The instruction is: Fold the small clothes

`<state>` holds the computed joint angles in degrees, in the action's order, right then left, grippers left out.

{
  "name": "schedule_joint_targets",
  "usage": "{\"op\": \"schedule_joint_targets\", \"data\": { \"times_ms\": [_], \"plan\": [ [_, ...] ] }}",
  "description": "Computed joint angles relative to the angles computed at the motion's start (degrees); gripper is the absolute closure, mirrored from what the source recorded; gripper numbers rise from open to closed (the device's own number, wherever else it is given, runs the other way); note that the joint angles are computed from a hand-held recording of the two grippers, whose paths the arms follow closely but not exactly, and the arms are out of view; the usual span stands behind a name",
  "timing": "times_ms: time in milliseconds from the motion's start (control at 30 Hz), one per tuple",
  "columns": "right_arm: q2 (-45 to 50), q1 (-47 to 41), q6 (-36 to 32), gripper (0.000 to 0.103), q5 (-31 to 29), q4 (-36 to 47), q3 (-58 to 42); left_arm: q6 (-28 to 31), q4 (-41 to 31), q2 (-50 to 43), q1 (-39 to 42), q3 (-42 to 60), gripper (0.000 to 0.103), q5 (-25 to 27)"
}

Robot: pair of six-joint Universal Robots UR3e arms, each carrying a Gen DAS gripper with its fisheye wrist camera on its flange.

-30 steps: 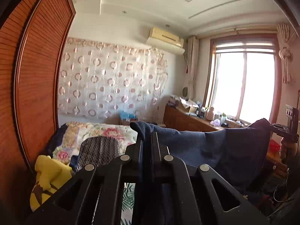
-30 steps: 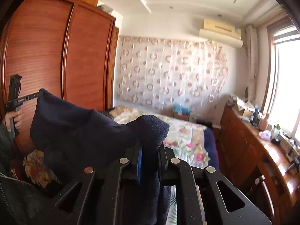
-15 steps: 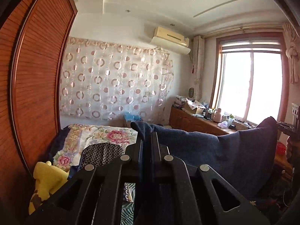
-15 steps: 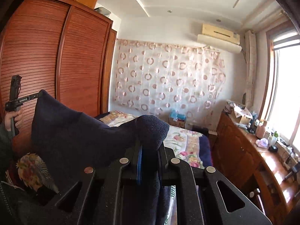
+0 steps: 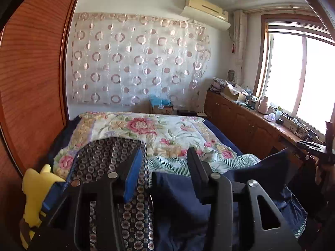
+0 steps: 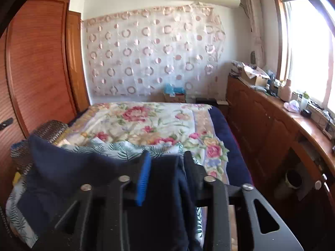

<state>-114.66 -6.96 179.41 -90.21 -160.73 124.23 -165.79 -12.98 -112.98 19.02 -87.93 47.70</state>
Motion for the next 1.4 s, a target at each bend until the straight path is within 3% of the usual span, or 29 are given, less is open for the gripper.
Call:
{"op": "schedule_joint_targets", "data": {
  "times_ms": [100, 167, 233, 333, 533, 700, 833, 1200, 1400],
  "plan": [
    [1.7, 2.0, 1.7, 0.055, 0.0, 0.4, 0.2, 3.2, -2.1, 2.9, 0.3, -4.6, 0.039, 0.1],
    [0.3, 1.4, 0.7, 0.055, 0.4, 2.7, 0.3, 5.7, -4.0, 5.2, 0.2, -7.7, 0.035, 1.4],
    [-3.4, 0.0, -0.1, 0.055, 1.7, 5.5, 1.9, 9.0, -6.0, 7.4, -0.4, -10.4, 0.034, 3.2],
    [-9.7, -8.8, -5.0, 0.055, 9.8, 14.1, 2.2, 11.6, -6.1, 9.7, -1.6, -13.6, 0.033, 4.6],
    [-15.9, -16.4, -9.2, 0.055, 15.2, 25.6, 2.9, 15.1, -2.8, 13.0, -2.4, -23.4, 0.033, 4.4],
    [-24.6, -25.4, -13.4, 0.054, 21.3, 39.6, 2.6, 16.6, -0.9, 9.5, -5.7, -26.1, 0.033, 8.9],
    [-25.2, -29.9, -14.6, 0.054, 24.2, 48.7, -1.7, 15.1, -1.7, 5.1, -8.4, -24.6, 0.033, 13.6],
    [-13.8, -26.5, -9.8, 0.054, 22.4, 45.2, -10.5, 12.9, 1.5, 0.3, -12.5, -24.0, 0.032, 20.2],
    [-13.6, -23.6, -9.4, 0.054, 17.6, 43.8, -10.0, 13.6, 0.7, 0.0, -14.4, -23.3, 0.02, 21.9]
  ]
}}
